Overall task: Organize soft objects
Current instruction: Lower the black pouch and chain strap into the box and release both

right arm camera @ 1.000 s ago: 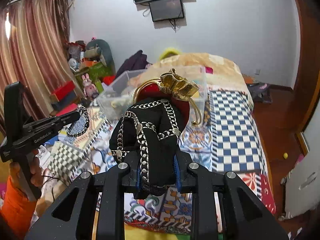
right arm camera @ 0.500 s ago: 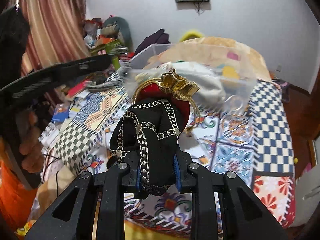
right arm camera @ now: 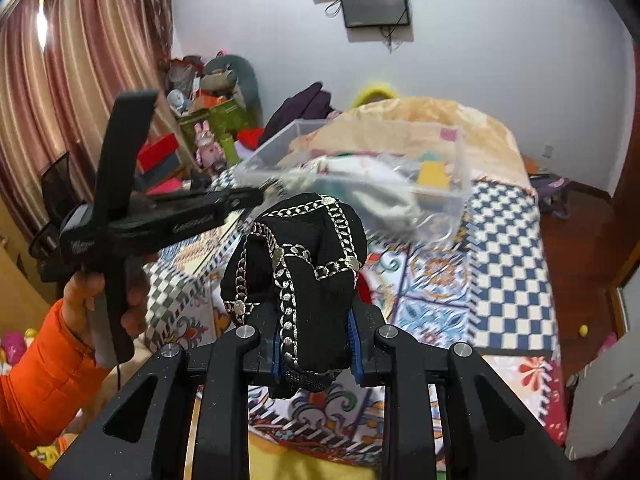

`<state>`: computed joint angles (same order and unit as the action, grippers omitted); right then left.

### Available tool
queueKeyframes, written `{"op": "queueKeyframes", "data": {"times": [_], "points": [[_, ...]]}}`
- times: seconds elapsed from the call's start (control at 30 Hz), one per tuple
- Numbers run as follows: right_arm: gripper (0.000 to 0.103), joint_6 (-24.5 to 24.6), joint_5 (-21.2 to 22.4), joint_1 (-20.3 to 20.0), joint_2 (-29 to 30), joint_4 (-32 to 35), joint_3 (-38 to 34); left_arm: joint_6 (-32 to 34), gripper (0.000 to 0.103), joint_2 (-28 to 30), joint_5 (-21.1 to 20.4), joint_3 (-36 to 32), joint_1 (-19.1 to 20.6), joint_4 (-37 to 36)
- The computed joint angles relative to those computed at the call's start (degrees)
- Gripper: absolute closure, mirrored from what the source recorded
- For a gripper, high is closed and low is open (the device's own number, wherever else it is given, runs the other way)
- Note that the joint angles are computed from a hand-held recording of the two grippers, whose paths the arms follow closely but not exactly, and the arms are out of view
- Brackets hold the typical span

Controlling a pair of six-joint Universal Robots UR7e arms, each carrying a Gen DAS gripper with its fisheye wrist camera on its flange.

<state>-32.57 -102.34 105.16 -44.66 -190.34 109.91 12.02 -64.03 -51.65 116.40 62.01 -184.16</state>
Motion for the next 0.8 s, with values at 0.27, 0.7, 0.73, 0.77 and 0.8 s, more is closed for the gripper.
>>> {"op": "queueKeyframes", "data": {"times": [0.27, 0.7, 0.73, 0.77, 0.8], "points": [[0.08, -0.5, -0.4, 0.6, 0.5, -3.3, -4.9, 3.0, 0.098, -2.8, 0.5, 0.5, -2.4, -3.4], [0.08, 0.3, -1.4, 2.2, 6.7, -4.2, -17.2, 6.9, 0.098, -0.3, 1.5, -6.1, -2.2, -6.1], [0.08, 0.3, -1.6, 2.2, 7.1, -3.9, -18.0, 7.0, 0.098, 0.3, 1.7, -6.9, -2.0, -6.0], [0.08, 0.4, -1.8, 2.2, 7.6, -3.6, -18.7, 7.0, 0.098, 0.8, 1.8, -7.7, -1.7, -5.8], [0.08, 0.5, -2.0, 2.2, 8.2, -3.2, -19.6, 6.8, 0.098, 1.2, 1.9, -8.2, -1.5, -5.6]]}}
